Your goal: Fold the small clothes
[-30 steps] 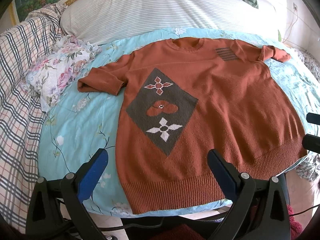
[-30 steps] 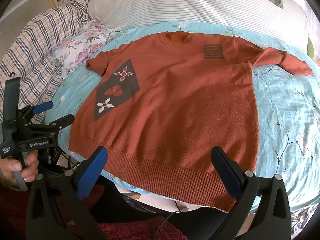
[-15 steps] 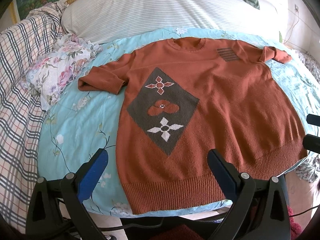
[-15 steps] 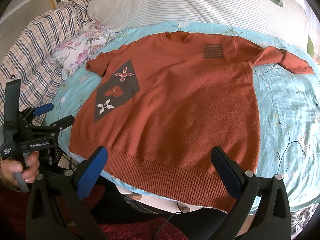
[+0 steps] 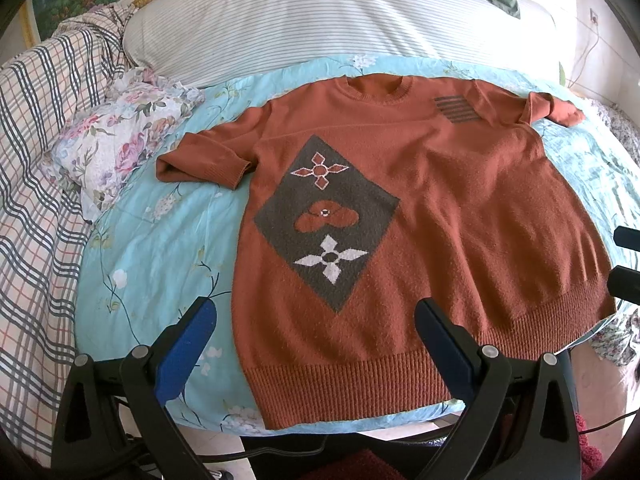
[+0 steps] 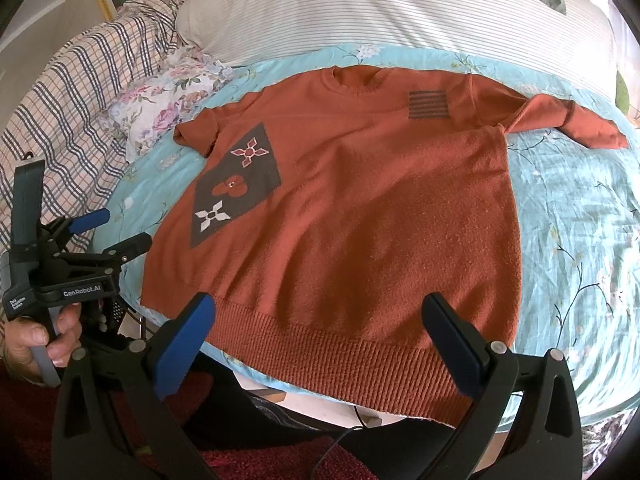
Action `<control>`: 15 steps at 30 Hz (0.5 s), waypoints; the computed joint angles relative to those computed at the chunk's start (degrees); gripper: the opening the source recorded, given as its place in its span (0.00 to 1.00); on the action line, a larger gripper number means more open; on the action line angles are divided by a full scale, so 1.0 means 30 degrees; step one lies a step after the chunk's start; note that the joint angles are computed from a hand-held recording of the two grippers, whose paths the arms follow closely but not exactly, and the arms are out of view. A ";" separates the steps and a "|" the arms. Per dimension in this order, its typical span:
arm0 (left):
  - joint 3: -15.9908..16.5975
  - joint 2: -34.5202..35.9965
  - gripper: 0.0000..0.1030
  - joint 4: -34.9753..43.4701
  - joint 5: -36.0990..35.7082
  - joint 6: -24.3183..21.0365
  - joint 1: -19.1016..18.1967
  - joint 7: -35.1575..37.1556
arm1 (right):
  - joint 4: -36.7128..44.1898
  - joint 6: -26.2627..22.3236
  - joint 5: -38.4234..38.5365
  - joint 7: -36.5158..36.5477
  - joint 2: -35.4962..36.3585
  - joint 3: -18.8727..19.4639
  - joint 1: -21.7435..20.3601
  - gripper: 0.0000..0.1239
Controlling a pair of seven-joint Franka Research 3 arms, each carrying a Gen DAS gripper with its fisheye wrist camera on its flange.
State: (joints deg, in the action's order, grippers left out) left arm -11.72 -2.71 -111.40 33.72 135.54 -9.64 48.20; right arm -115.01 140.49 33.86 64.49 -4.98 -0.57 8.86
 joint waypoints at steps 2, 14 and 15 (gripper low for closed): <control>0.0021 -0.0036 0.97 -0.0114 0.0124 0.0252 0.0023 -0.0137 | -0.0146 0.0402 -0.0610 0.0113 0.0002 0.0069 -0.0027 0.83; 0.0176 0.0871 0.97 0.0682 -0.0849 -0.0019 0.0004 0.1001 | -0.0098 0.1055 -0.0023 -0.0228 0.0385 -0.0096 -0.0029 0.83; 0.0199 0.1016 0.97 0.0810 -0.1017 -0.0027 0.0004 0.1130 | 0.0021 0.0953 0.0095 -0.0178 0.0519 -0.0125 -0.0085 0.83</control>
